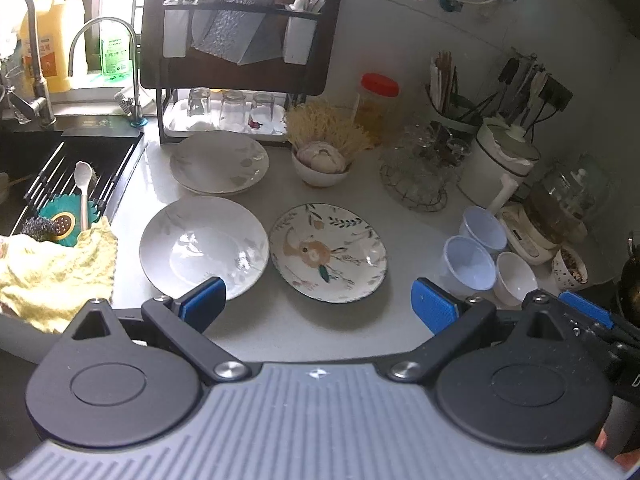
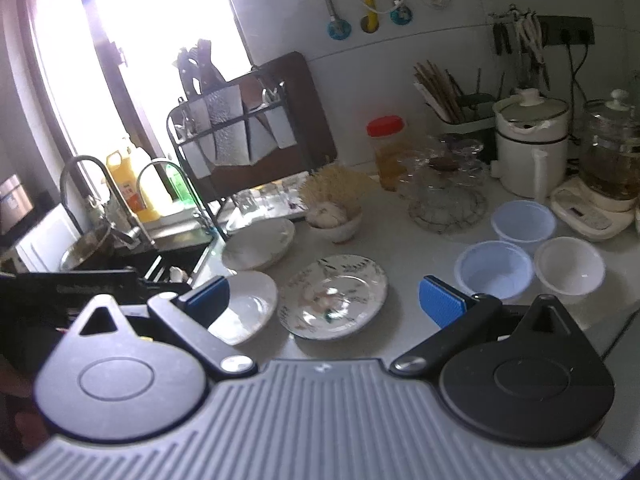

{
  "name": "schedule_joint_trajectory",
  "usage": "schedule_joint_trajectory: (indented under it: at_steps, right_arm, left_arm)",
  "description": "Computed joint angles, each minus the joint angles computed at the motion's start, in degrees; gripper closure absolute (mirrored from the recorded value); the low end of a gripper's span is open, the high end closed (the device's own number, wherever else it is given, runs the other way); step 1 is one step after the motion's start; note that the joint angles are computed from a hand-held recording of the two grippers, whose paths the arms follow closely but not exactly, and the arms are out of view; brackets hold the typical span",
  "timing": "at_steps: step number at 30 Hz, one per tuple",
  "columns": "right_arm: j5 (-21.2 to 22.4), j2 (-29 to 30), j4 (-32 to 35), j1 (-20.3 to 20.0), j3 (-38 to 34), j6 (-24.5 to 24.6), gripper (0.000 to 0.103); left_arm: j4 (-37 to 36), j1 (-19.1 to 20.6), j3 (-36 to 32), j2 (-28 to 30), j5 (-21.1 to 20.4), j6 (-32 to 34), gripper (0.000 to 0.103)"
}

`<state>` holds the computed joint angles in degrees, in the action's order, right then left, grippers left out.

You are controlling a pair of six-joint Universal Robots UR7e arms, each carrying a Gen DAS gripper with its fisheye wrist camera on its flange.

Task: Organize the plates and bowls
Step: 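Move both grippers to the rim of the white leaf-pattern plate and close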

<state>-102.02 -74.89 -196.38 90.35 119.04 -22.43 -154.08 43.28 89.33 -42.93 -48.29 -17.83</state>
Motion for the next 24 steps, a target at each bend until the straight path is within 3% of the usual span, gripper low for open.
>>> schedule_joint_trajectory:
  at_steps: [6,11,15,24]
  right_arm:
    - [-3.83,5.30,-1.03,2.29,-2.78,2.75,0.000]
    - [-8.37,9.43,-2.73,4.42,-5.10,5.54,0.001]
    - [-11.80,13.38,-4.67,6.08,-7.54,7.21,0.001]
    - [-14.58,23.27,-4.29,7.43,-15.52,14.33,0.004]
  left_arm:
    - [-0.81,3.33,-2.87,0.03,-1.29,8.35,0.002]
    - [1.91,7.49,-7.40,0.48,-7.98,13.89,0.002]
    - [4.81,10.71,-11.91,1.75,-10.11,19.37,0.002]
    - [10.81,17.80,-21.82,5.26,-14.80,26.47,0.002]
